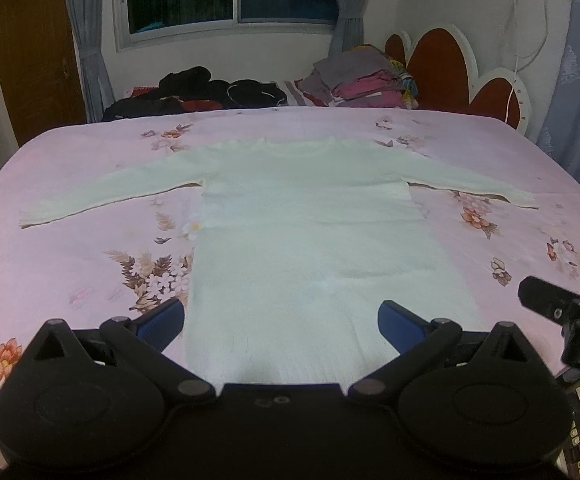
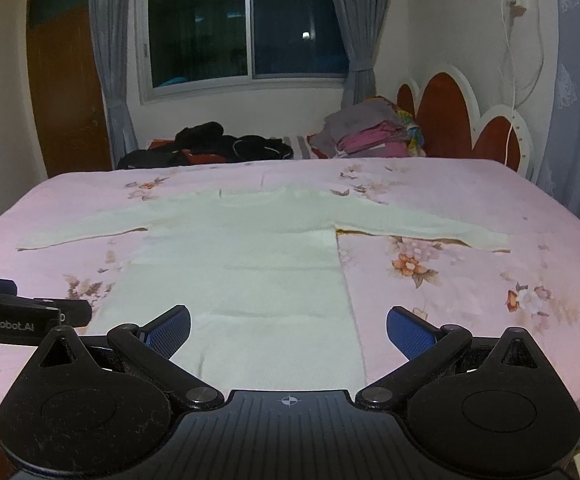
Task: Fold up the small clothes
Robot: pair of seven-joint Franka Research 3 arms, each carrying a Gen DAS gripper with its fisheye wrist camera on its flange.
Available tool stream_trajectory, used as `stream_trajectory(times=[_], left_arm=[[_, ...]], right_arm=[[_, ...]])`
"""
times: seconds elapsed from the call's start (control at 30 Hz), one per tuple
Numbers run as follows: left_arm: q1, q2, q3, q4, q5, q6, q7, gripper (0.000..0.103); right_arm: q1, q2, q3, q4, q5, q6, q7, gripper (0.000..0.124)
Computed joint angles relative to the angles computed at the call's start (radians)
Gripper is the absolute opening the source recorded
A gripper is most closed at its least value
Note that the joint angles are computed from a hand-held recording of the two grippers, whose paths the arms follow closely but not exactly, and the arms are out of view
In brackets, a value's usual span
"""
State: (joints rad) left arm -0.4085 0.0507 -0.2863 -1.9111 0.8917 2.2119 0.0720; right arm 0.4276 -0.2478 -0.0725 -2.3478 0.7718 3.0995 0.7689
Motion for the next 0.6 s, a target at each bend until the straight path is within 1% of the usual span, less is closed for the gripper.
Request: stream_trajectory(times=[0.07, 0.2, 0.27, 0.4, 0.6], left_arm=[[0.006, 0.02, 0.007, 0.016, -0.003, 0.006, 0.011, 0.103], [0.017, 0.064, 0.027, 0.051, -0.018, 0.03, 0.035, 0.103], [0.022, 0.089, 0.039, 0.072, -0.015, 0.05, 0.044, 0.103], [0.021, 0.156, 0.064, 0.147, -0.013, 0.041, 0.077, 0.103], [0.01, 0.27, 0.112, 0.285, -0.018, 0.025, 0.119, 0.103]], right_arm=[[0.009, 0.034, -0.013, 0.032, 0.015, 0.004, -0.015, 0.103], [-0.013, 0.11, -0.008, 0.108, 0.047, -0.003, -0.044, 0.103], [-0.04, 0.154, 0.004, 0.156, 0.066, -0.024, -0.051, 0.103], [-0.099, 0.246, 0.037, 0.259, 0.078, -0.054, -0.049, 0.103], [-0.186, 0.394, 0.082, 0.431, 0.012, -0.087, 0.006, 0.103]])
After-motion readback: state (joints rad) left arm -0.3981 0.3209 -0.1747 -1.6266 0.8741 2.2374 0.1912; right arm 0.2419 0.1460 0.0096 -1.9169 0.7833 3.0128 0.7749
